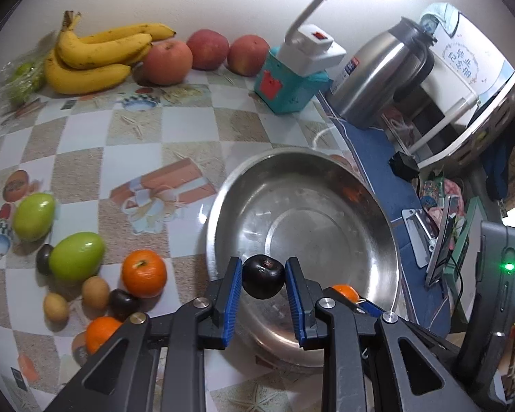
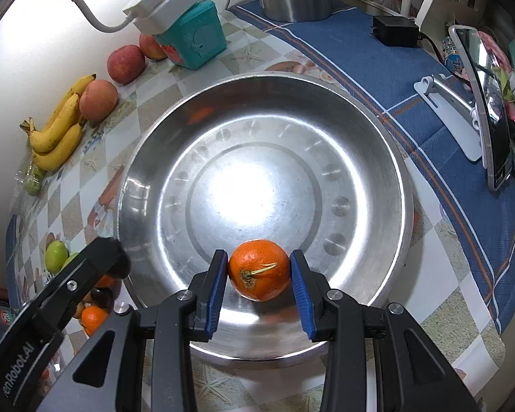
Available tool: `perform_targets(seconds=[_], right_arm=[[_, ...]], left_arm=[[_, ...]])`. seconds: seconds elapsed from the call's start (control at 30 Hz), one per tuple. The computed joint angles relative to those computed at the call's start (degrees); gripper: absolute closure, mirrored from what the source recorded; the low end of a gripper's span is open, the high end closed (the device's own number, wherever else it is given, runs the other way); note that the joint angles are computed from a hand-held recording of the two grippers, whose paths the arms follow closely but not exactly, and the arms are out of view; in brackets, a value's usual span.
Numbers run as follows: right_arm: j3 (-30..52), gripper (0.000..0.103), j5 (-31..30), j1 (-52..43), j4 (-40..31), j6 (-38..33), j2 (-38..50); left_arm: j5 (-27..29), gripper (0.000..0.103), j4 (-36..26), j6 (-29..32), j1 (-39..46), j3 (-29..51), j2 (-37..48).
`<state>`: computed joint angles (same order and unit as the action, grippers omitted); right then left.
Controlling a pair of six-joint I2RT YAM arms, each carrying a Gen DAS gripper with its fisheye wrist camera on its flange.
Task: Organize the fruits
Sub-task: 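Lift and carry the plum with the left tool while the right carries the tangerine over the bowl, then open the left tool over the steel bowl while the right tool releases the tangerine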
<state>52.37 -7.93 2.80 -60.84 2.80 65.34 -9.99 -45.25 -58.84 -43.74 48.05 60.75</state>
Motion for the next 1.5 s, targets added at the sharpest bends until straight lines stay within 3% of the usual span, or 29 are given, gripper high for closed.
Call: perform_targets(seconds=[0.67, 0.87, 1.07, 1.27, 1.5], right_arm=[[-0.61, 0.064, 2.58, 1.83, -0.96, 0.09, 1.12], [0.12, 0.056, 3.37, 2.53, -0.68, 0.87, 0.85], [0.72, 0.056, 2.72, 1.54, -0.88, 0.54, -0.8], [1.36, 0.056, 2.08, 0.39, -1.4, -0.22, -2.22], [1.23, 0.056, 2.21, 1.44, -1.12, 0.17, -2.38]], left_arm=[[3.23, 0.073, 1.13, -0.9, 1.35, -1.72, 1.88], [4.02, 0.071, 1.16, -1.3, 2.02, -2.18, 0.62], [3.91, 0.065, 0.52, -1.51, 2.24, -1.64, -0.51], [2.46, 0.065, -2.55, -1.76, 2.84, -0.27, -1.77], [-1.59, 0.055, -12.35, -3.07, 4.23, 2.03, -2.17]])
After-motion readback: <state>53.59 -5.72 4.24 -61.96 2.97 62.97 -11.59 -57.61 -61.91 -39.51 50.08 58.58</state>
